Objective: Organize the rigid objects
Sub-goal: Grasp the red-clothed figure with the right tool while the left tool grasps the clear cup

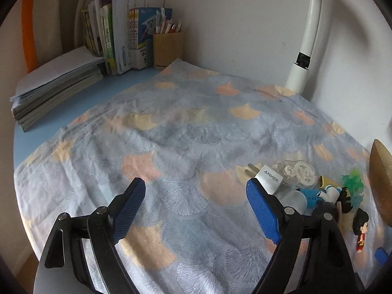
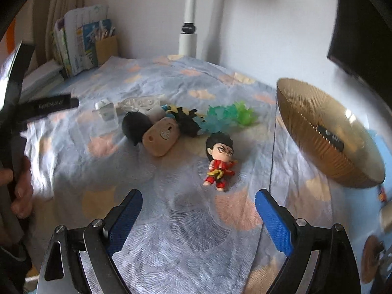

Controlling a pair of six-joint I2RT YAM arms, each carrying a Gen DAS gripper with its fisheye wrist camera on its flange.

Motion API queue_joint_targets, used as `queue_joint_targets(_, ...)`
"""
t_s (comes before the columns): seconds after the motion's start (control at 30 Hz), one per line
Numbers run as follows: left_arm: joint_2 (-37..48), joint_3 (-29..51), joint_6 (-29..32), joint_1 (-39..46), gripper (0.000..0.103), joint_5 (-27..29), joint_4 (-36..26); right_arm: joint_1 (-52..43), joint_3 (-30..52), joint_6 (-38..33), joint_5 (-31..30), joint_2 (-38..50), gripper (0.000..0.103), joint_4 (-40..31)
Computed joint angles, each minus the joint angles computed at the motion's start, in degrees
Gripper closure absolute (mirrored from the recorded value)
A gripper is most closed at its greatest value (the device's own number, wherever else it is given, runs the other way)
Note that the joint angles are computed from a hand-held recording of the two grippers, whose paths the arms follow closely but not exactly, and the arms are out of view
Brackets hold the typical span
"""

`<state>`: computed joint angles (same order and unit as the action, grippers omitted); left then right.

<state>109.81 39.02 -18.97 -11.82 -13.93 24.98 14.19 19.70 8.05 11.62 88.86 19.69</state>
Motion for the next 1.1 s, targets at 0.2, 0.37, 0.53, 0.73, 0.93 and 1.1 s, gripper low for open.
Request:
queue_joint_targets(0.2,0.03,-0.25,0.93,-0.54,0.020,0.75,0.47,-3.84,0.76,1.11,-4.02,0.95,0.010,-0.82)
queue_joint_targets(0.37,-0.75,-0.14,4.59,0.90,0.020,8.49,-1.06,-2.54,0.69,1.53,-2.09,0.50,0.010,-1.53)
queue_joint_targets(0.53,-3.13,1.01,13.00,3.43,0.018,23.82,-7.20,-5.34,1.77,0.33,-4.52,-1.32,0.010,-5.13)
queue_joint_targets(0.73,5.56,12.31,15.94,-0.23,0.019,24.78,-17.95,-9.08,11.57,-3.20,-7.97,0.26,0.010,-17.57)
queue_joint_targets(0.93,7.78,13.65,14.27,0.59,0.019,28.26,-16.43,-12.98,14.92,-7.12,-11.73,3.10,0.018,-18.51)
queue_joint_targets(1.1,7.74,13.24,15.20,-0.12,0.023,28.32,-15.78,-13.99,18.66,-6.47,-14.84,9.46,0.036,-18.23)
